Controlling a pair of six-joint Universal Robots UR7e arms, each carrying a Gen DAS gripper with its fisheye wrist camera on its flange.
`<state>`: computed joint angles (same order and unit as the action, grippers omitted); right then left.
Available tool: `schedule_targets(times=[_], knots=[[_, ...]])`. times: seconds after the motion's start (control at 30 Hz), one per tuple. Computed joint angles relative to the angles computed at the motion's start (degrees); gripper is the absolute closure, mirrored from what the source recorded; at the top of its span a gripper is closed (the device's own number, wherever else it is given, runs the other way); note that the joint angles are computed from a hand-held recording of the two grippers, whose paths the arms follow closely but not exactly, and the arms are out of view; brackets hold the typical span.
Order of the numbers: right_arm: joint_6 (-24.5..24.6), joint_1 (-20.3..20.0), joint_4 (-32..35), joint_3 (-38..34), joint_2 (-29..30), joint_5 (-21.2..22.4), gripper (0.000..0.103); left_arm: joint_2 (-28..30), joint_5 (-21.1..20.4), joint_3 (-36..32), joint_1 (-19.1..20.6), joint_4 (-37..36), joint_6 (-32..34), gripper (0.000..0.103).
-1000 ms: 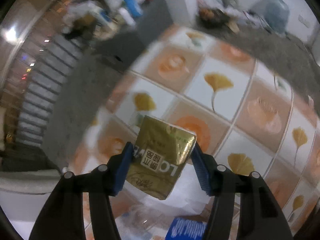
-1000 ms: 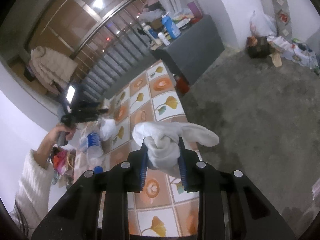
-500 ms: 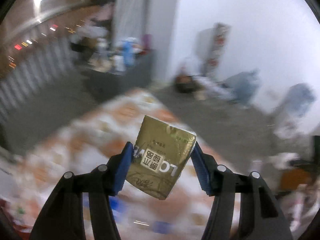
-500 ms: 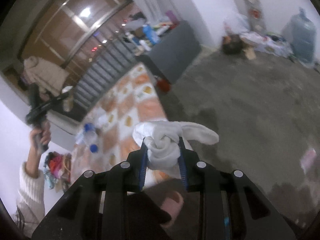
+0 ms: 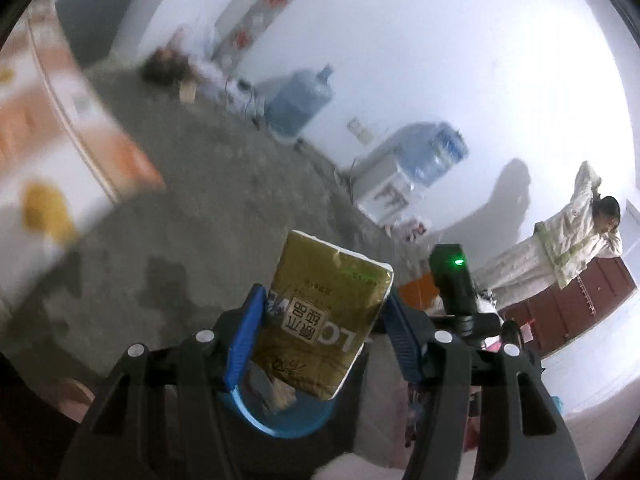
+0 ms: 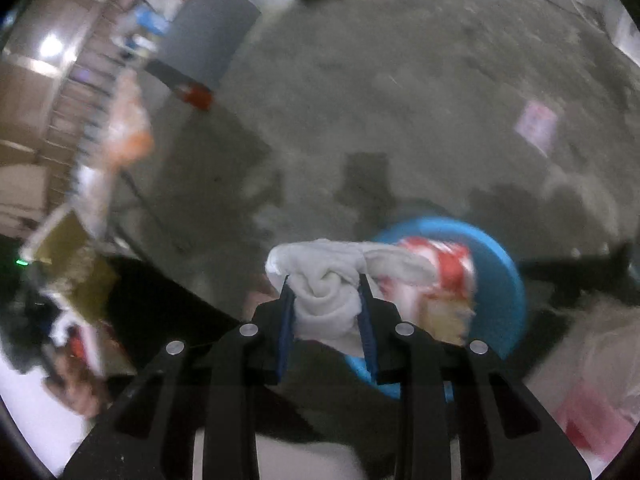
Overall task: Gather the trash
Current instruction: 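Carry the white cloth and gold packet with both tools over the basket, then open both tools dropping the white cloth and gold packet into the basket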
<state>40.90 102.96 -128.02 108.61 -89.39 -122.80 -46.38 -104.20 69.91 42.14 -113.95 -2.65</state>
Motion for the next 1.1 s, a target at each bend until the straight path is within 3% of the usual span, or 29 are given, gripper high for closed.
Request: schedule_targets(times=[0.17,0.23,0.3,0.37,0.4,0.47,0.53,0.63,0.8,0.87,0.9,0.97,1.1], knots=[[-0.1,-6.2,-0.8,5.8,-2.7,4.5,0.073,1.4,9.0,2.5,-3.2,0.9,2.9,0.045],[-1.0,-8.9,-1.2,7.1,-2.3,5.5,0.068,2.0,9.2,1.9,-3.3,1.8,3.4,0.045],[2.6,-10.4,5.3,4.9,-0.2,5.8,0.066,2.7,9.0,1.4,-3.1,1.6,2.7,0.045],[3.1,-12.8,7.0,4.5,0.2,10.8,0.047,1.4,8.1,2.4,-2.9,1.7,2.3,0.045],[3.7,-13.3,8.2,4.0,0.6,11.1,0.032,1.6,7.7,2.6,-2.8,1.4,2.1,0.045],[6.3,-12.5,13.8,1.5,2.2,7.0,0.029,2.9,7.0,1.6,-2.8,2.6,2.3,0.044],[7.5,-12.5,14.8,1.2,1.9,5.2,0.023,3.5,6.9,1.2,-3.1,4.2,2.9,0.044],[9.1,-12.5,11.7,2.9,-0.2,4.4,0.023,4.8,6.2,0.9,-3.8,6.3,3.9,0.044],[13.8,-10.5,7.1,5.1,-3.7,-3.5,0.023,7.9,5.4,0.2,-5.6,11.1,5.8,0.041],[14.4,-9.8,4.7,5.9,-4.8,-5.9,0.023,9.3,5.1,-0.3,-6.3,12.7,6.2,0.021],[14.6,-9.6,4.0,5.7,-4.5,-6.5,0.023,10.0,5.6,-0.6,-6.9,13.7,6.3,0.018],[14.7,-9.5,2.6,6.0,-4.3,-6.4,0.022,10.7,7.1,-0.1,-7.8,13.6,6.5,0.016],[12.2,-11.4,0.9,6.4,-4.3,-0.6,0.021,9.9,10.7,2.1,-9.4,12.0,8.1,0.016]])
